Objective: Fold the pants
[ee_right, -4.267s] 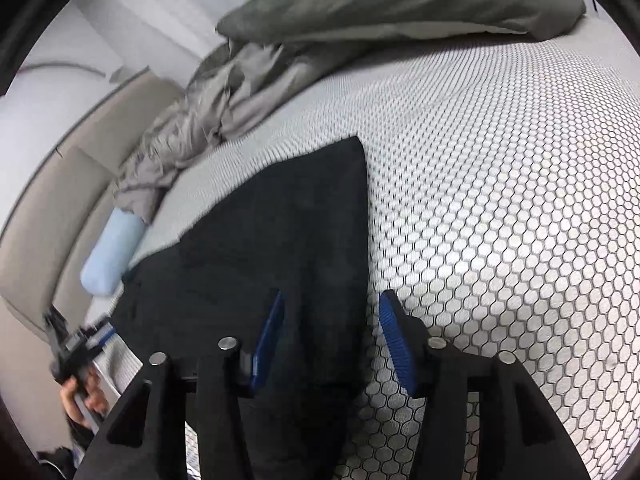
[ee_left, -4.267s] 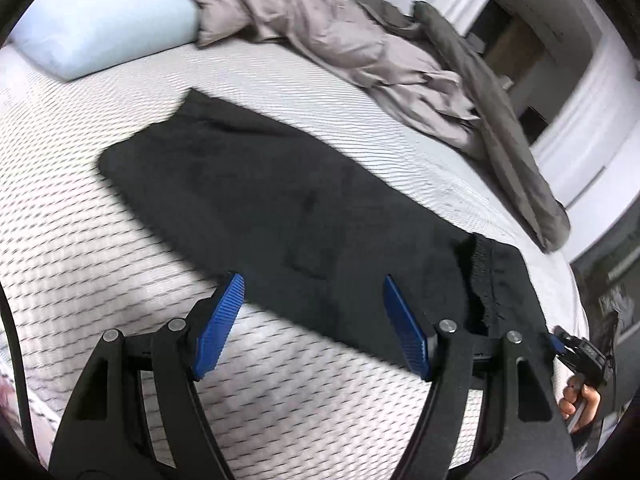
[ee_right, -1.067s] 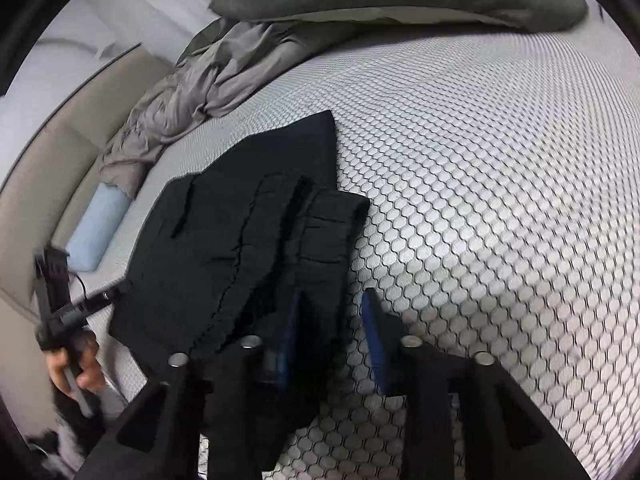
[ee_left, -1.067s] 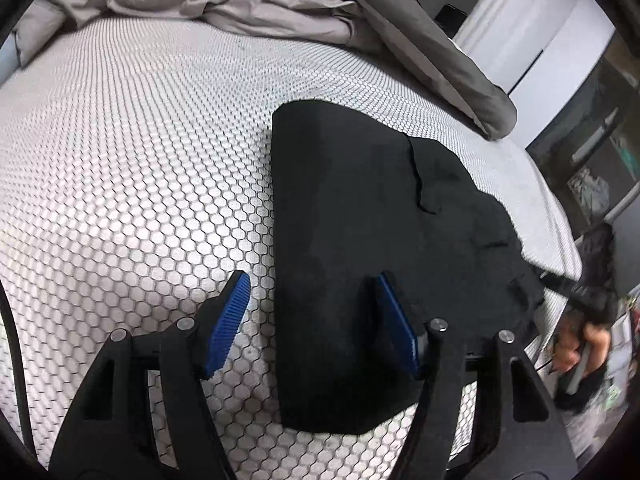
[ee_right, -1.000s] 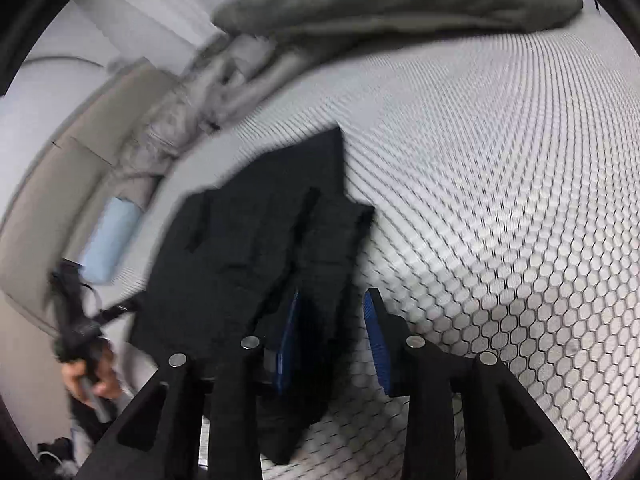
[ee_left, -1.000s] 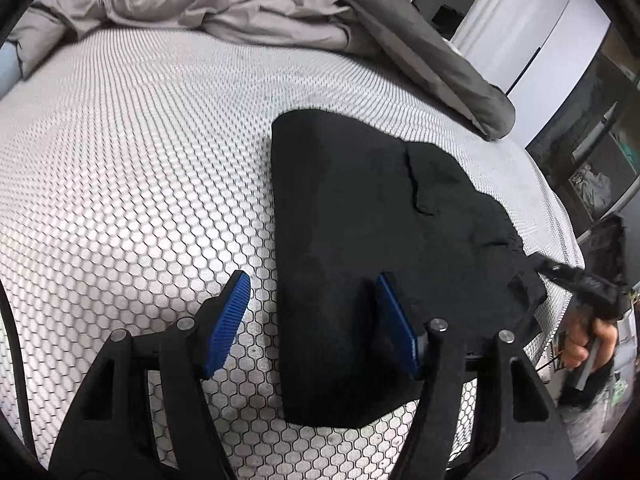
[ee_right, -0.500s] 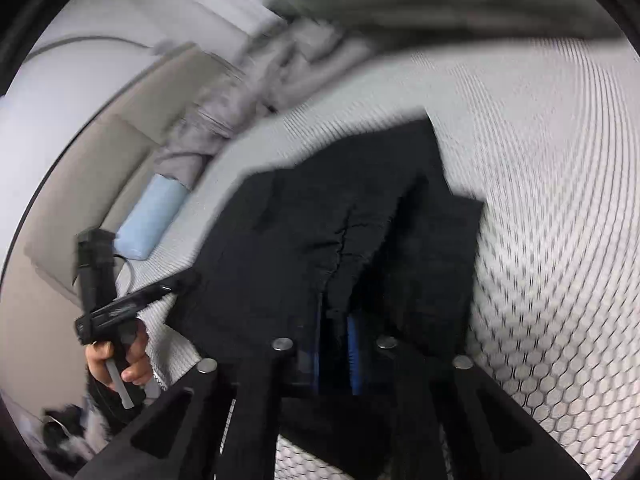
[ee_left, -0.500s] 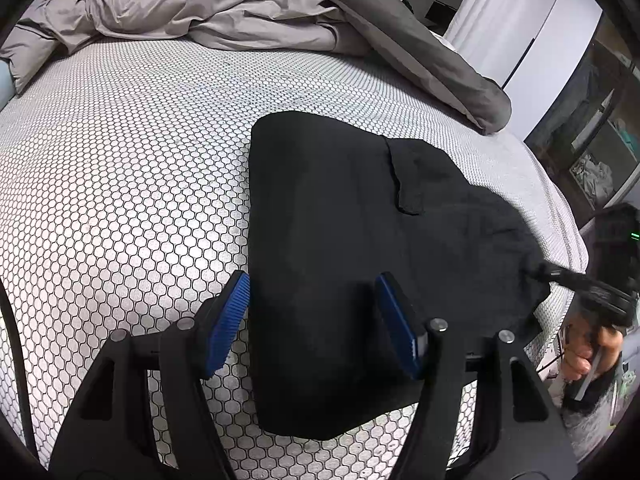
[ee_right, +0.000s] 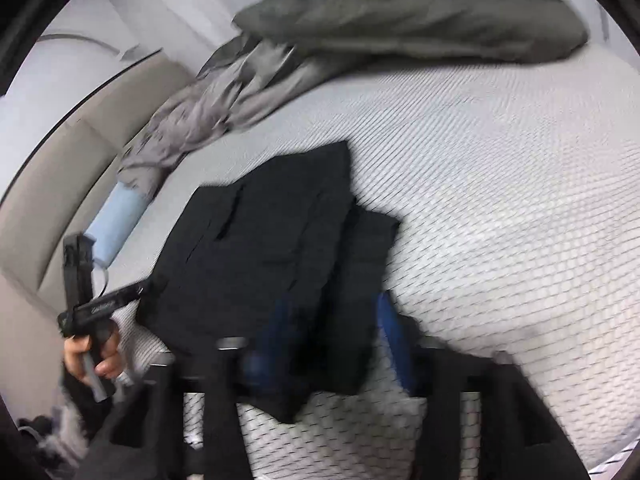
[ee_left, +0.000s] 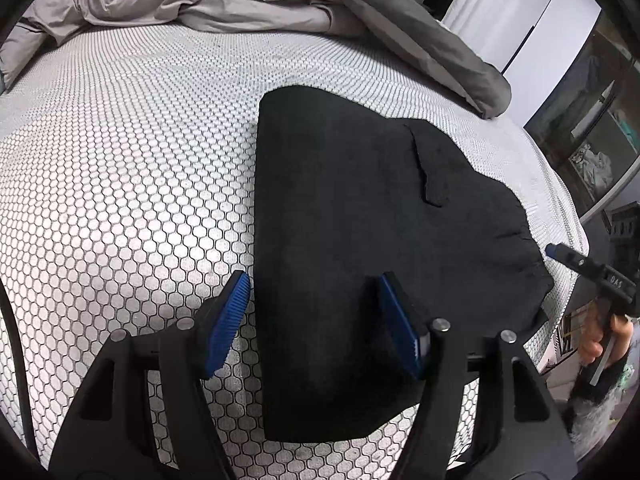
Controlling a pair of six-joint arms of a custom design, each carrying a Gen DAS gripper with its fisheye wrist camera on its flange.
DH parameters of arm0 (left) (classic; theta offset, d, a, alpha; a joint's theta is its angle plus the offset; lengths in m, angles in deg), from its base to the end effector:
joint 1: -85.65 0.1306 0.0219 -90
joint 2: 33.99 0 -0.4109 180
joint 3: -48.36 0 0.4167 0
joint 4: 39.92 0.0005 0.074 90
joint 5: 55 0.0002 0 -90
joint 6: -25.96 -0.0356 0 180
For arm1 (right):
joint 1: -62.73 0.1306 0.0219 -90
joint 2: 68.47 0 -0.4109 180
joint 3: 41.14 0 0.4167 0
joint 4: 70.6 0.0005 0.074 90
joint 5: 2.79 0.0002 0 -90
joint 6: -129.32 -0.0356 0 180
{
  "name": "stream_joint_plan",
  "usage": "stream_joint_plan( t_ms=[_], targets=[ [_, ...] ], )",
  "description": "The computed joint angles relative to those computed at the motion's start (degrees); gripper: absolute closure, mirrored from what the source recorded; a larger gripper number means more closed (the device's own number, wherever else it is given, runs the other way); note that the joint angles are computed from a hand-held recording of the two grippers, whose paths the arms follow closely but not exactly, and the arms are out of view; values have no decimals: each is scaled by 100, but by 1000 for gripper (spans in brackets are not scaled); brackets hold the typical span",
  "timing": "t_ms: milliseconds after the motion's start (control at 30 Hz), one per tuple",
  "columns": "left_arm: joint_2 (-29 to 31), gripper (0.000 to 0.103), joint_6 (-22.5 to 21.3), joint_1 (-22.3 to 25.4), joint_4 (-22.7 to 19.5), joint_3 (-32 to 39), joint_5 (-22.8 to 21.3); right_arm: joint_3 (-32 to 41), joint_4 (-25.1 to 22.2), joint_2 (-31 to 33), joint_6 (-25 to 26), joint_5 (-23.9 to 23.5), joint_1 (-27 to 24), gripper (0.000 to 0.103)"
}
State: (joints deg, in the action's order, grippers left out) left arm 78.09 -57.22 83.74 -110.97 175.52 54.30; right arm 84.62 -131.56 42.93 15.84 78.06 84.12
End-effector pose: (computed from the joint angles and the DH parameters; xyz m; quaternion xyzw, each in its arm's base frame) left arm 0.6380 -0.0335 0.5305 0.0086 0.9439 -0.1818 0.2754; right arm 0.6037 0.2420 0.5371 -0.0126 0.9266 0.2092 0.3124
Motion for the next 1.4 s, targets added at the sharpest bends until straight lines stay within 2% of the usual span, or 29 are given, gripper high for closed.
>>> stream_joint_plan(
  t_ms=[67,133,167,200,233,267,300,400,467,533,600,667,767,900,933,1000,1067,1167,1233,1300,1400],
  targets=[
    [91,39,-3,-7,-121,86,125,-1,-67,61,-135,-323,-116,41],
    [116,39,-10,20,-236,83,367,-45,-64,171,-395,-970,-238,43],
    [128,39,-64,28,-354,101,492,-61,21,202,-486,-1211,-289,58],
    [130,39,-160,27,-464,113,567,-83,131,221,-560,-1284,-292,66],
    [126,39,-284,20,-572,123,620,-77,194,235,-574,-1179,-259,70],
    [103,39,-390,9,-654,105,666,-22,253,257,-514,-1071,-218,82],
    [75,39,-477,-6,-714,84,661,40,328,291,-495,-1085,-190,88],
    [-133,39,-556,-40,-547,-179,549,444,147,575,-394,-773,-80,89],
    [-275,39,-397,-8,-296,-394,627,710,-165,737,-149,-427,-11,86],
    [-333,39,-302,16,-186,-464,620,758,-294,771,-51,-344,10,85],
    [-392,39,-128,101,18,-507,512,570,-205,628,-170,-538,-57,79],
    [-544,39,185,157,426,-620,394,271,21,409,-356,-690,-139,79],
    [-671,39,353,134,861,-692,167,-90,496,78,-420,-493,-155,79],
    [-762,39,-9,-117,989,-756,65,6,480,71,-120,-671,-54,79],
    [-707,39,-260,-224,848,-699,55,142,336,159,46,-702,1,78],
    [-671,39,-485,-340,728,-718,-51,679,-129,550,228,-452,147,69],
    [-606,39,-561,-497,619,-700,-233,964,-350,830,98,-539,191,68],
    [-601,38,-637,-594,669,-796,-423,1159,-555,1020,56,-499,212,68],
    [-625,37,-639,-639,711,-844,-514,1242,-575,1071,139,-331,274,73],
    [-562,37,-559,-708,724,-781,-562,1197,-406,1014,310,-50,355,93],
    [-607,37,-534,-716,753,-842,-528,826,100,680,392,-74,383,96]
  ],
)
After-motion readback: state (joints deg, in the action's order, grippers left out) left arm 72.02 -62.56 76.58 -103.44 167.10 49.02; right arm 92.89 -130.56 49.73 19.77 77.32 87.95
